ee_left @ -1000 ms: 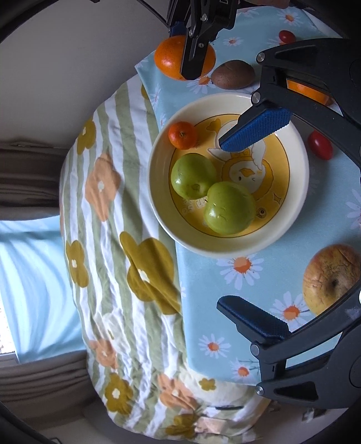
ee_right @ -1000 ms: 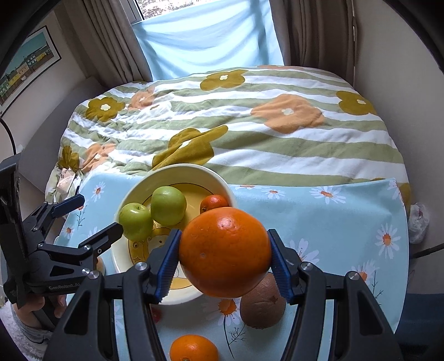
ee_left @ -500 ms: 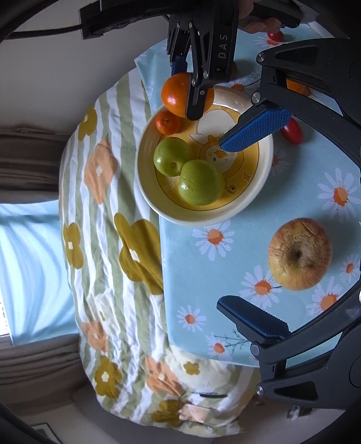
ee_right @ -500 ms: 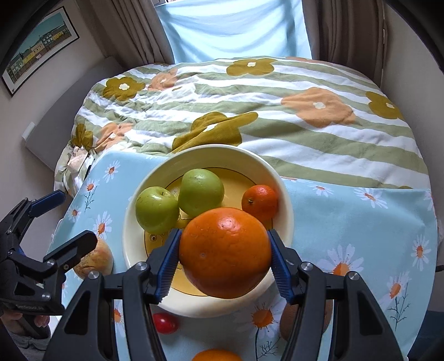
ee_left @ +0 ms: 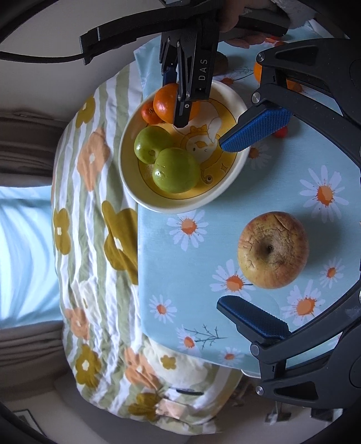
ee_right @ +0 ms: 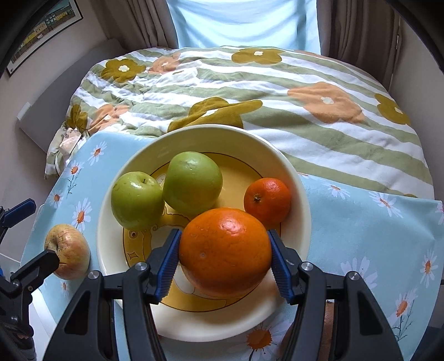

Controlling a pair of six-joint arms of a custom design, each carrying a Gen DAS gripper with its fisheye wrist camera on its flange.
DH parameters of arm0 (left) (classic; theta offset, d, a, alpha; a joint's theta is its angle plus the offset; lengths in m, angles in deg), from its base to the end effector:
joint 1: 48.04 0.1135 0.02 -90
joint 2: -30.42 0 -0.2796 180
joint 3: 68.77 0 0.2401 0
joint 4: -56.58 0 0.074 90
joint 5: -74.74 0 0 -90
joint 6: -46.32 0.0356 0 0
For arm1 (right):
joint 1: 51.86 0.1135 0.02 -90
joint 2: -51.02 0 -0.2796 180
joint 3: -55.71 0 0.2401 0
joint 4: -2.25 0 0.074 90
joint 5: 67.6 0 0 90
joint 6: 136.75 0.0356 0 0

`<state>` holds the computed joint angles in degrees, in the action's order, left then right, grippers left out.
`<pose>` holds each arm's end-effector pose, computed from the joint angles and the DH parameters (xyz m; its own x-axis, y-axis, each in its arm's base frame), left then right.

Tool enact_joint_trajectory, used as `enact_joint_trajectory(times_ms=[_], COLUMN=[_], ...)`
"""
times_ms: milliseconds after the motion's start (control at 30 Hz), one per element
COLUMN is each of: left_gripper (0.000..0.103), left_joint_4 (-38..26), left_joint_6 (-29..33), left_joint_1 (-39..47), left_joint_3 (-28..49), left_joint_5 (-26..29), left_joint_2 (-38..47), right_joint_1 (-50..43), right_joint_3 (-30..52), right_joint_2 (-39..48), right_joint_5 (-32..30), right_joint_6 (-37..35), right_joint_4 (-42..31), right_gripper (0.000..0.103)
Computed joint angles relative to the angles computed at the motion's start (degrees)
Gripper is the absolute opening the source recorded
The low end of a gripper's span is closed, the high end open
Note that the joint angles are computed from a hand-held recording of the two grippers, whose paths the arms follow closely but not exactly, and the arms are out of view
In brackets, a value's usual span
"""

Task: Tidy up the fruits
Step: 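Lower the large orange into the bowl and open the right gripper, then withdraw both grippers away from the bowl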

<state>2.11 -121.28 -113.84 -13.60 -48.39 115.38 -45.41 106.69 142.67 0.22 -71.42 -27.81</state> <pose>0.1055 -0.1874 0.1694 -0.8117 -0.1891 -0.5526 -0.2391 0.9708 0.0191 0.2424 0.0409 0.1355 -0.7573 -0.4746 -0.4486 -0.5985 0.7792 0.1861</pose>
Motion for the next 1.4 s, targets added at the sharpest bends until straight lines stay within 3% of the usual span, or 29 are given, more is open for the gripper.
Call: enact_joint_trajectory(times_ms=[33, 100, 133, 167, 467, 1167, 1400], left_gripper=[0.103, 0.103, 0.103, 0.103, 0.103, 0.103, 0.103], left_joint_4=[-0.3, -1.2, -1.7, -2.0, -6.2, -34.3, -38.9], left_joint_6=[-0.7, -2.2, -3.0, -3.6, -5.8, -21.8, -27.0], left_joint_1=[-0.3, -0.9, -1.3, -1.6, -3.6, -16.2, -22.5], left_joint_3=[0.1, 0.3, 0.5, 0.6, 3.9, 19.1, 20.4], left_joint_5=[0.0, -0.2, -0.2, -0.2, -1.4, -9.0, -9.9], left_joint_2=[-0.1, -0.2, -0.2, -0.3, 0.1, -0.1, -1.3], right_joint_1=[-0.5, -1.7, -2.1, -2.7, -4.6, -17.4, -27.2], right_joint_3=[-0.1, -0.6, -0.9, -1.2, -0.1, 5.3, 6.3], right_joint_2=[-0.3, -2.1, -3.2, -4.1, -7.5, -23.3, -30.7], right_joint_5=[-0.9, -2.9, -3.5, -4.4, -5.5, -12.5, -14.0], right_joint_6=[0.1, 0.0, -0.1, -0.4, -2.8, -14.4, -21.1], right_joint_4=[0.1, 0.1, 0.3, 0.1, -4.8, -27.3, -37.7], right_gripper=[0.059, 0.077, 0.094, 0.103, 0.103, 0.103, 0.103])
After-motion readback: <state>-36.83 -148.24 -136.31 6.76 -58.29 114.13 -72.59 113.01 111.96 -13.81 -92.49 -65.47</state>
